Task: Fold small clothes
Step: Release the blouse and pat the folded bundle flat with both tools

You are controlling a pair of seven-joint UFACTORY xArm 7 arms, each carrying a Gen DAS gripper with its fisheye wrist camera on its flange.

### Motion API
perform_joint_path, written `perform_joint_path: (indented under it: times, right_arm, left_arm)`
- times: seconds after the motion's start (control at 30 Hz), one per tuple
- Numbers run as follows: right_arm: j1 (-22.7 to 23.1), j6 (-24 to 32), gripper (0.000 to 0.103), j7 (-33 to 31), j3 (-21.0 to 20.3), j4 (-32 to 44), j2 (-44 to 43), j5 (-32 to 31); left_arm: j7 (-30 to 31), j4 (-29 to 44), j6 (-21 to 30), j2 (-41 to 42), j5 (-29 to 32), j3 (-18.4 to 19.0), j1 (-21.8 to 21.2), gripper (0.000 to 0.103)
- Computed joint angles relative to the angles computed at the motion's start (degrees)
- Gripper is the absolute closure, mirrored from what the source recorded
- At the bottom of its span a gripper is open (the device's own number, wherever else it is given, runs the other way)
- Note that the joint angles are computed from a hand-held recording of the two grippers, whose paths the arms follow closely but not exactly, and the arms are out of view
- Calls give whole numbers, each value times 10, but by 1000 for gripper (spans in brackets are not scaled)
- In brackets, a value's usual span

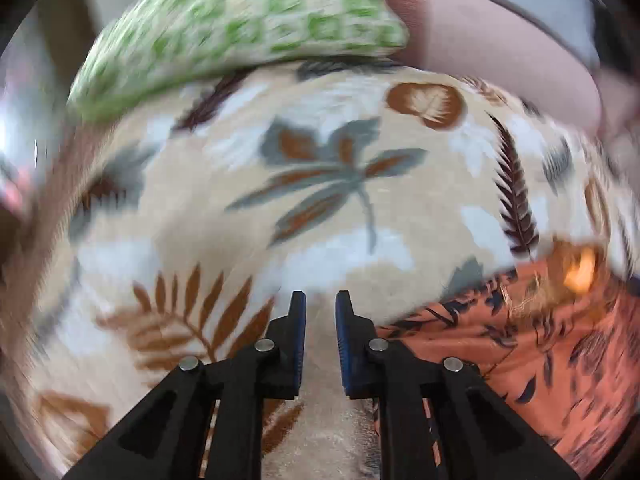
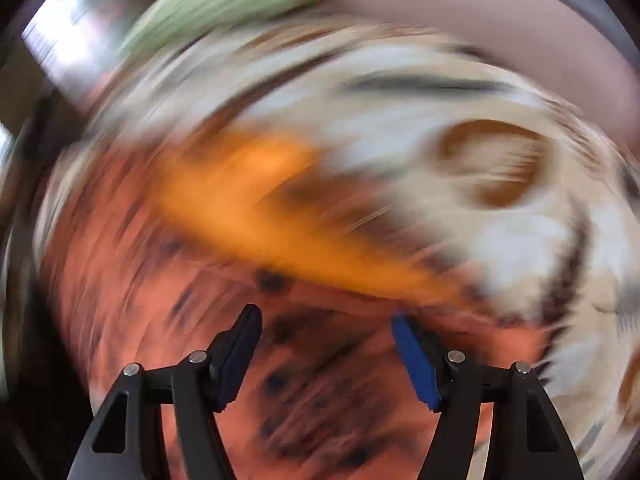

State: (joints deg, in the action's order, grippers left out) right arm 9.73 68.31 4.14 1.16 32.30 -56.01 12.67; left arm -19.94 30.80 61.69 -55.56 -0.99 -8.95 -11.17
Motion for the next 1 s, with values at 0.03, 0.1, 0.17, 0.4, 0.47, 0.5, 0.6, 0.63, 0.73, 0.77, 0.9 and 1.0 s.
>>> perform_joint_path:
  times: [0.03,0.1,0.17,0.4,0.47,0.5,0.6,0.63,0.73,0.77,0.9,1.0]
  right_arm:
    - [-13,-12,32,24,-8,-6,1,8]
    - [1,-3,32,4,-18,-12,-29,8]
    - [25,29,32,-20,-19,-10,-66,15]
    - [113,73,30,-88,-36,-23,-54,174]
    - [54,27,30,-55,-23,-42,-21,151]
    - [27,-6,32,-23,-41,-63,-24,168]
    - [-47,-18,30,68,-29,-62,-84,127]
    - [-38,-1,29,54,-37,-49,-112,102]
    - [-21,111,29,41,-93,-14,-176,85]
    - [-26,146,29,45,-104,-6,-198,83]
    - [-65,268,20,95,-148,-26,-320,159]
    - [-69,320,19,178,-170,-104,-443,212]
  left_arm:
    - [8,-3,10,-19,1,3,-6,90]
    - [26,-6,22,-63,16,-7,-16,87]
    - [49,-5,41,-118,9,-8,-41,62]
    - [109,-2,94,-145,-73,-45,-128,30]
    - [85,-23,104,-109,-56,-71,-99,27]
    - [54,-34,99,-102,-63,-62,-80,26]
    - [-52,-16,104,-143,-54,-60,-25,29]
    - [-53,-10,101,-160,-43,-64,-31,29]
    - [-42,22,130,-192,-39,-77,-66,28]
    - [-43,30,140,-205,-54,-85,-85,28]
    - [-48,34,131,-218,-131,-127,-151,23]
    - [-55,6,122,-182,-152,-175,-176,21]
